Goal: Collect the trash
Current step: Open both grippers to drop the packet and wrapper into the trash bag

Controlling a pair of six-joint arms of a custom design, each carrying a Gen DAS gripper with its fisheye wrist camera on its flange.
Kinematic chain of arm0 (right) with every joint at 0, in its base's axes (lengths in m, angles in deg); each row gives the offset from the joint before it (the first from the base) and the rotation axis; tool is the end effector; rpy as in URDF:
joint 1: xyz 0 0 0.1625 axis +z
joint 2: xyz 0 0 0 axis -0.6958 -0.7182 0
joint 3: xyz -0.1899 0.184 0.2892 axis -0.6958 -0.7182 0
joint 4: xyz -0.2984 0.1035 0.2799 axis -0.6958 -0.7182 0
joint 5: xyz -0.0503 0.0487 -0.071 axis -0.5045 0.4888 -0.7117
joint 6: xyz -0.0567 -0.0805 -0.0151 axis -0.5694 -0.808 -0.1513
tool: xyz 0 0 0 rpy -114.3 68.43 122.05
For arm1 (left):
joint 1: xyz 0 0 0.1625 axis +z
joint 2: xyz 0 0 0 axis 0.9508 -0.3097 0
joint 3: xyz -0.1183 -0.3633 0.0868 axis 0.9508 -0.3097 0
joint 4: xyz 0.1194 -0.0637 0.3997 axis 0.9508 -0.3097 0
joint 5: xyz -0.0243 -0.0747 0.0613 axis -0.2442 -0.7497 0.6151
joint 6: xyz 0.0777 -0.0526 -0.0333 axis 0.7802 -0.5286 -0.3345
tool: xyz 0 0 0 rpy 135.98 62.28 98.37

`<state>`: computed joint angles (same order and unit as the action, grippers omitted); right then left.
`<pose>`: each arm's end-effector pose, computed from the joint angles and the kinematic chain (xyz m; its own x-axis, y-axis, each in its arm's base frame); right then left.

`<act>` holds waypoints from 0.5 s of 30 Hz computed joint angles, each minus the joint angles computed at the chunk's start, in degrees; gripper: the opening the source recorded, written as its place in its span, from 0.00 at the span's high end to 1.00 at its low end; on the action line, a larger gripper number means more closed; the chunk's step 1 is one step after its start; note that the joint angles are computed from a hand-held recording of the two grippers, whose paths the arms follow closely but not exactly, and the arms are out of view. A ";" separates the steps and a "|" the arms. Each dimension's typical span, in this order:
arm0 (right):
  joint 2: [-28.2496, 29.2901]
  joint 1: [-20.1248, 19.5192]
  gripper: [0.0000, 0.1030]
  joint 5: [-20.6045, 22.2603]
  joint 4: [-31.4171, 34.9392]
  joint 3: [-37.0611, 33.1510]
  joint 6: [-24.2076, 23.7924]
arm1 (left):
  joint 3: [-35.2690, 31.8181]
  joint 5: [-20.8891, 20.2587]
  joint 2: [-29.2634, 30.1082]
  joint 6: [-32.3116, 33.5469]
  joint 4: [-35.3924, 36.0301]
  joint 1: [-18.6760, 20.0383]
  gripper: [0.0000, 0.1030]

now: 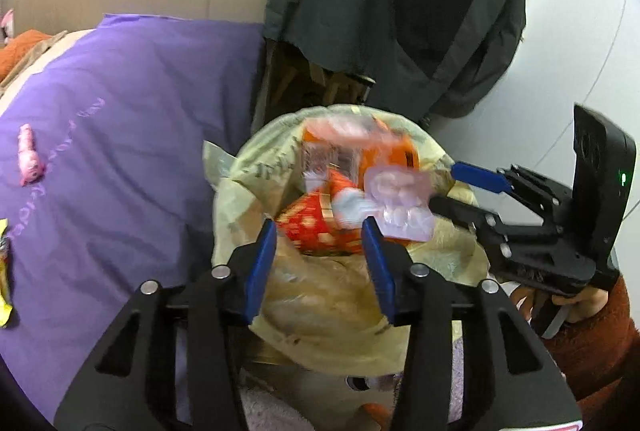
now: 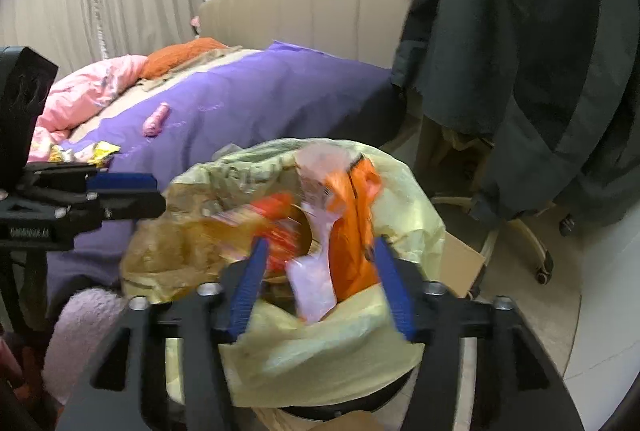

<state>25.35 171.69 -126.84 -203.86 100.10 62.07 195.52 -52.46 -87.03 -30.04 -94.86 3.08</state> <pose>0.3775 -0.3956 -0.0851 -0.7334 -0.1145 0.6701 -0.5613 0.6581 -0.5019 0.0371 -0.4607 0.3519 -0.7100 0.5933 -0.3794 0.6965 0.6713 -0.2537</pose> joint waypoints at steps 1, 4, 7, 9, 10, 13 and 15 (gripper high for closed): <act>0.02 0.38 0.48 -0.34 0.39 -0.10 0.07 | 0.02 0.30 -0.43 -0.48 -0.21 -0.19 0.57; 0.35 1.82 0.48 -1.75 0.66 -0.61 0.36 | 0.35 1.94 -2.90 -1.15 -0.67 -0.30 0.56; 0.48 2.95 0.48 -1.69 0.33 -1.20 0.41 | 0.51 3.10 -5.68 -0.77 -1.39 0.24 0.55; 1.07 4.06 0.48 -1.66 -0.61 -2.40 -0.18 | 0.07 4.26 -7.50 0.41 -1.96 0.89 0.54; 1.37 4.47 0.47 -1.47 -0.71 -3.01 -0.20 | -0.33 4.80 -8.11 1.03 -2.23 1.24 0.54; 2.34 5.26 0.43 2.43 -1.53 -5.45 -1.25 | -2.21 6.15 -10.14 2.84 -4.27 3.10 0.54; 3.38 5.81 0.42 4.76 -0.72 -7.77 -2.10 | -4.57 5.64 -10.93 4.31 -6.12 5.83 0.53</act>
